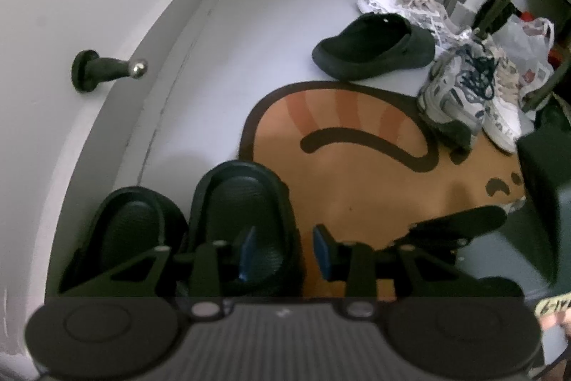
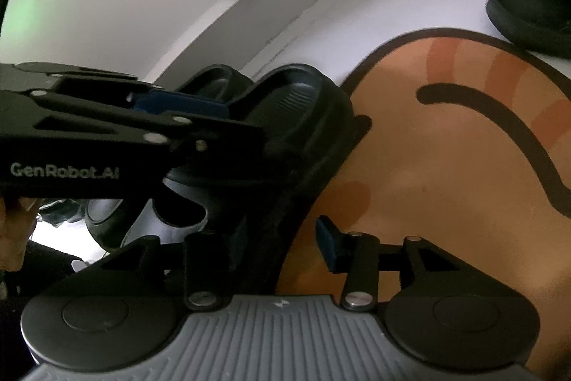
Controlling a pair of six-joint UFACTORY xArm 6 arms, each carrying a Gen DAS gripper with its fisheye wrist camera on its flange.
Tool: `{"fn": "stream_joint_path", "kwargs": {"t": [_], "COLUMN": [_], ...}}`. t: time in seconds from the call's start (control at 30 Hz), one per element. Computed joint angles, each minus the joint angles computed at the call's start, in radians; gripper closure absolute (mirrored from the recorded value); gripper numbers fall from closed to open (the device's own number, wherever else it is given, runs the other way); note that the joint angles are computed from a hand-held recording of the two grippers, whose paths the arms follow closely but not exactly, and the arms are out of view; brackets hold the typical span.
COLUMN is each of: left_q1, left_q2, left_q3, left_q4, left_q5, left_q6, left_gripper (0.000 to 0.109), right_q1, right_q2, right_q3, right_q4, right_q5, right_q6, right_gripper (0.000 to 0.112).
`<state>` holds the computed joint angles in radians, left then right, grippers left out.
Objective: Organize scattered shoes
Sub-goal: 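Lower the black clog beside the other clog by the wall, open right tool, then move the right tool over the mat and grasp the silver sneaker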
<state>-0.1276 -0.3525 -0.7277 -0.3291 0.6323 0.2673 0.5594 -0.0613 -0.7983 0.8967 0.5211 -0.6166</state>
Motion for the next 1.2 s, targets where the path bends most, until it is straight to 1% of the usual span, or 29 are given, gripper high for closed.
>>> {"fn": "stream_joint_path", "kwargs": {"t": [0.07,0.13,0.3,0.43,0.47,0.6,0.67,0.83,0.9,0.97,1.1,1.2], "left_q1": [0.001,-0.008,-0.030,-0.034,-0.033,-0.022,-0.013,0.000,0.003,0.004,0.000,-0.001], "left_q2": [-0.016,-0.025,-0.033,-0.045,-0.049,-0.061,-0.063,-0.069,-0.069,-0.066,-0.066,-0.068], "left_q3": [0.006,0.011,0.015,0.018,0.019,0.021,0.021,0.020,0.019,0.017,0.019,0.021], "left_q4": [-0.024,-0.017,-0.023,-0.084,-0.118,-0.234,-0.267,-0.302,-0.314,-0.319,-0.320,-0.343], "left_q5": [-0.016,-0.031,-0.050,-0.066,-0.072,-0.090,-0.091,-0.104,-0.103,-0.098,-0.103,-0.103], "left_q6": [-0.001,-0.014,-0.024,-0.003,0.012,0.056,0.060,0.057,0.062,0.064,0.064,0.078], "left_gripper": [0.063,0.063,0.063,0.062,0.061,0.060,0.060,0.060,0.058,0.057,0.056,0.056], "right_q1": [-0.003,-0.012,-0.059,-0.109,-0.122,-0.195,-0.222,-0.272,-0.294,-0.307,-0.309,-0.314], "right_q2": [-0.045,-0.080,-0.172,-0.233,-0.247,-0.309,-0.322,-0.367,-0.392,-0.414,-0.434,-0.459], "right_q3": [0.033,0.057,0.093,0.073,0.064,0.010,-0.034,-0.101,-0.119,-0.124,-0.135,-0.133], "right_q4": [0.022,0.025,-0.098,-0.259,-0.290,-0.422,-0.494,-0.583,-0.613,-0.630,-0.668,-0.683], "right_q5": [-0.015,-0.013,0.029,0.102,0.125,0.240,0.284,0.351,0.379,0.389,0.388,0.388], "right_q6": [-0.018,-0.026,0.057,0.150,0.167,0.250,0.291,0.360,0.401,0.436,0.470,0.495], "right_gripper": [0.055,0.054,0.054,0.054,0.054,0.054,0.054,0.054,0.051,0.045,0.042,0.032]}}
